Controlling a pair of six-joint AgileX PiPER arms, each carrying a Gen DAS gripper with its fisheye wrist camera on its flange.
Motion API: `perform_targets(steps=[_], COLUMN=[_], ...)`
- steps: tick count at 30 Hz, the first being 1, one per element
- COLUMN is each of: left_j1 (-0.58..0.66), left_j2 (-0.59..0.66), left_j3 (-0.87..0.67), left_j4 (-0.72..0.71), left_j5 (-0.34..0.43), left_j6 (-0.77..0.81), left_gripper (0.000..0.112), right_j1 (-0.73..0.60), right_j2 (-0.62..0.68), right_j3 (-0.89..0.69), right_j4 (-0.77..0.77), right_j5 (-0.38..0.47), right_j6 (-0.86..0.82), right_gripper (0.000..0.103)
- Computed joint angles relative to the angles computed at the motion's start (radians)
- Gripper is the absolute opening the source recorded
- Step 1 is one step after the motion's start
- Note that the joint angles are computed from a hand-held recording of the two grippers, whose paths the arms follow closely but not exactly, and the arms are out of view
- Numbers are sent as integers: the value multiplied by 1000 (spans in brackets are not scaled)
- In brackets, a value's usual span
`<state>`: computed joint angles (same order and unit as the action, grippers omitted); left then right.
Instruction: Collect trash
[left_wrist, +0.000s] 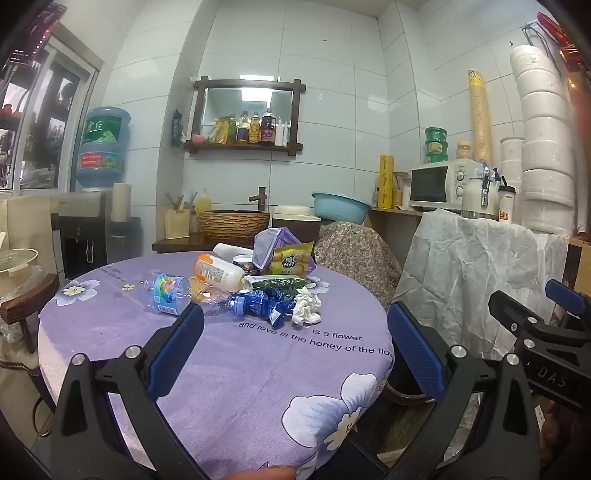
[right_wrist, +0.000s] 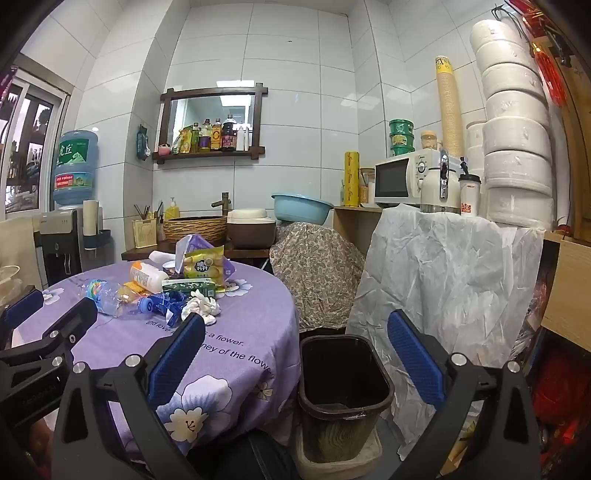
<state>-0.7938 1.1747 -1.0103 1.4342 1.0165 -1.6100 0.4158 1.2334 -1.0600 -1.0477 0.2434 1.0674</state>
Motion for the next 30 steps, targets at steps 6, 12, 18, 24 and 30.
perform_targets(steps=[6, 12, 18, 24, 30], left_j1=[0, -1, -3, -4, 22], left_j2=[1, 0, 0, 0, -10], left_j3=[-2, -1, -3, -2, 23], left_j4=[-3, -5, -5, -5, 3], left_j5=[1, -1, 3, 5, -22], left_j6=[5, 5, 6, 6, -7], left_gripper=[98, 98, 98, 98, 98], right_j1=[5, 11, 12, 11, 11], right_j2=[-9, -7, -8, -7, -5], right_j3=[13, 14, 14, 12, 11], right_j4=[-63, -87, -92, -94, -89], right_j5=[-5, 1, 1, 2, 2], right_j6=[57, 80, 85, 85, 79], right_gripper=[98, 98, 98, 98, 98])
